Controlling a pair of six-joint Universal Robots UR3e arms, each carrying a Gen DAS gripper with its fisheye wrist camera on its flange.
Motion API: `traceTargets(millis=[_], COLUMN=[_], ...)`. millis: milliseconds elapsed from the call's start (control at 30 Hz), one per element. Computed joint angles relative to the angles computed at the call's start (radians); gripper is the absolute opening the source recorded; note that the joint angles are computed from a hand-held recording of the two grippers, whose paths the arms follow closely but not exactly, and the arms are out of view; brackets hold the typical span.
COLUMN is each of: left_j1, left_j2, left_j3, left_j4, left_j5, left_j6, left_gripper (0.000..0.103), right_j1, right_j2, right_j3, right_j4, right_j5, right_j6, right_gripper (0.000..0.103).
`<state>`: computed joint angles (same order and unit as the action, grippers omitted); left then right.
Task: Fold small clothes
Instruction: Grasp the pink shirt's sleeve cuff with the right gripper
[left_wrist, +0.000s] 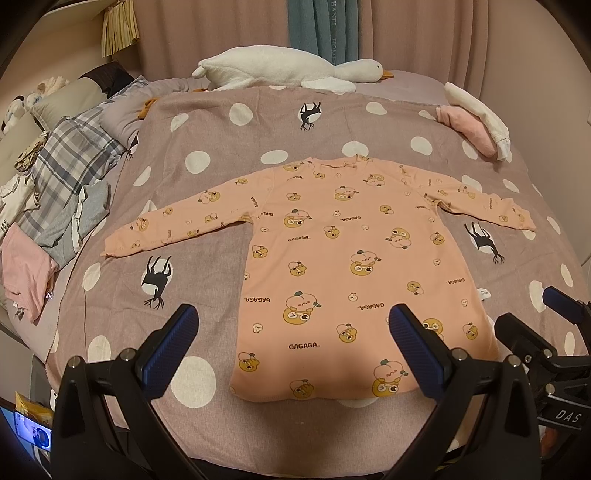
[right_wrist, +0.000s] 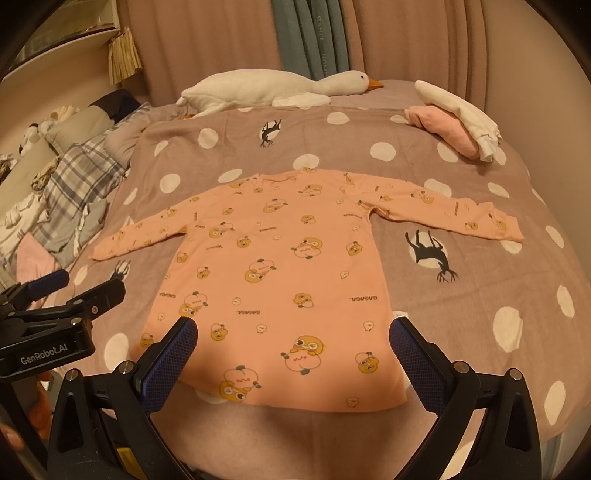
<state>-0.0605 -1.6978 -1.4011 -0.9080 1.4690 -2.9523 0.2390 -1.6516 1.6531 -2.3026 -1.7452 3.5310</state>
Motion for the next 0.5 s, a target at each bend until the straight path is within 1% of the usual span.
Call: traceTargets(millis=[67,100,133,200,233,267,400,500], left_j1=[0.004,0.012,0.020,0.049,0.068,0.077,0.104,0.109], left_j2=[-0.004,-0.009,-0.015,-0.035,-0.056,-0.074,-0.158,-0.244], left_j3=[-0.002,0.002,0.008,0.027,0.040,0.054,0.086,0.157], left_j4=[-0.002,-0.012,-0.025,-0.068,-0.103,-0.125,-0.166,-0.228], left_j5=[-0.007,-0.025,-0.046,-0.116,-0.165,-0.190,-0.264,-0.310], left_j6=[0.001,0.002,0.003,0.006,0.003,-0.004,-0.066,-0.089], left_gripper=[0.103,0.103,0.103,0.103,0.103,0.103,0.103,0.103], right_j1=[-0.004,-0.016,-0.038,-0.098,-0.126,-0.161,-0.280,-0.430], right_j2=[-0.003,-0.013,-0.031,-0.072,-0.091,-0.111,-0.186,-0.271], right_j3=[0.005,0.021,0.048,0.121,0.151,0.193,0.358,0.520], right_j4=[-0.008,-0.023,-0.046,-0.105,-0.120,-0.142,-0.231,-0.303], right_j5=[0.009,0.032,0.074,0.196,0.240,0.298,0.442,0.575], right_j6=[0.006,0.006,0.002,0.003,0.005,0.014,0.030,0.037], right_gripper=[0.103,0.103,0.103,0.103,0.103,0.103,0.103,0.103])
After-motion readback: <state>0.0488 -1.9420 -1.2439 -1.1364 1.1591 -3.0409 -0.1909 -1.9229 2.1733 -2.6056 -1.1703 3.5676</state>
